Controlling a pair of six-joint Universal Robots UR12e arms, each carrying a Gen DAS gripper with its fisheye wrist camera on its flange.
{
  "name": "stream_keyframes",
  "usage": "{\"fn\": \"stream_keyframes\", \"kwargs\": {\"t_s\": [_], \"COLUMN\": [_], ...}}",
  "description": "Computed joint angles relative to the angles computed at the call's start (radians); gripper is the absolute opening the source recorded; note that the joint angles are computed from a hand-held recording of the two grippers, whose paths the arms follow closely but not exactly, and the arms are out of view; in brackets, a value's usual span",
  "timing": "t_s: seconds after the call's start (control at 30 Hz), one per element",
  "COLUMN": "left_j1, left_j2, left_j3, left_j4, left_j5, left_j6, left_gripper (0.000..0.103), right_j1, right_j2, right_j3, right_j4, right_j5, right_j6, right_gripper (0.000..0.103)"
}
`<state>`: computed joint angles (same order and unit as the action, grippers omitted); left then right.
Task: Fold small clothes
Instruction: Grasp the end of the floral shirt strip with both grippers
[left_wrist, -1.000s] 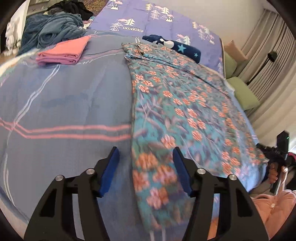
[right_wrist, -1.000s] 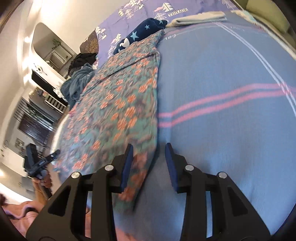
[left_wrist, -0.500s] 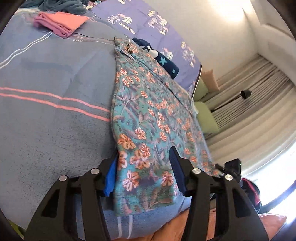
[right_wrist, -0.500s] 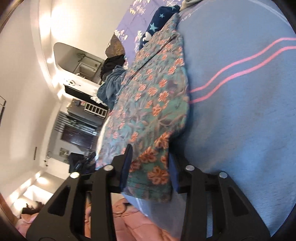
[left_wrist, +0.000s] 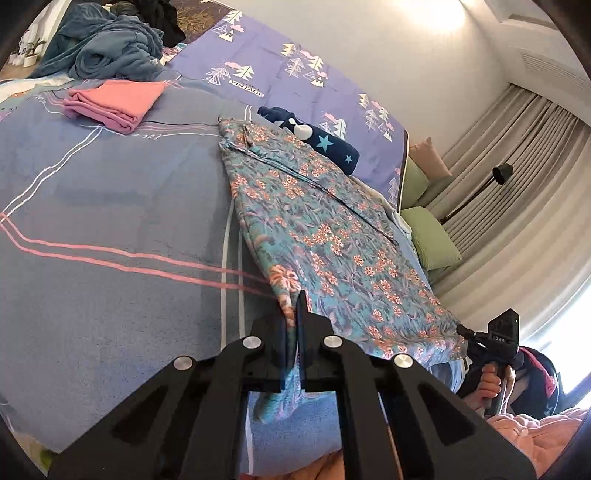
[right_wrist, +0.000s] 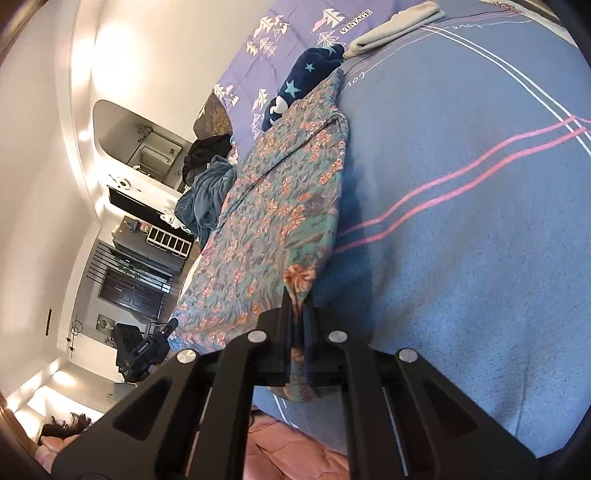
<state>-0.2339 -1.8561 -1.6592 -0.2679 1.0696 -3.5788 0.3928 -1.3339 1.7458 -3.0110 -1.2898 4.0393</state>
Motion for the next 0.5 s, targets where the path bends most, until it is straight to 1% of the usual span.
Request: {"fn": "stream_keyframes", "kwargs": {"t_s": [0.1,0.2,0.27,0.4,0.5], "left_j1": [0.004,0.001,0.001,0.008,0.009], "left_j2": [-0.004,-0.009,-0.015,-0.046,-0.072], "left_j3": [0.006,0.025,0.038,0.075,0.121], "left_j4": [0.016,0.023,0.044,0.127,0.133], "left_j5": [-0.015,-0.009,-0.009,-0.039,-0.05], "left_j6": [-0.02,-0.01,-0.009,-0.066,-0.079], "left_gripper": [0.004,0.004,0.004,0.004,0.004], "right_j1": [-0.006,-0.012,-0.017,-0.023,-0.024], "right_j2": [0.01,0.013,0.021,0.041,0.059], "right_j3": [-0.009,-0.02,-0.041,-0.088,-0.125], "right_j4": [-0.015,-0.02,-0.029,-0.052,-0.054], "right_j5": [0.017,0.018,0.017,0.001,-0.016], "right_j6": [0.007,-0.011,-0.031,-0.07,-0.093], "right_gripper": [0.004,0.004,0.004,0.004,0.004]}}
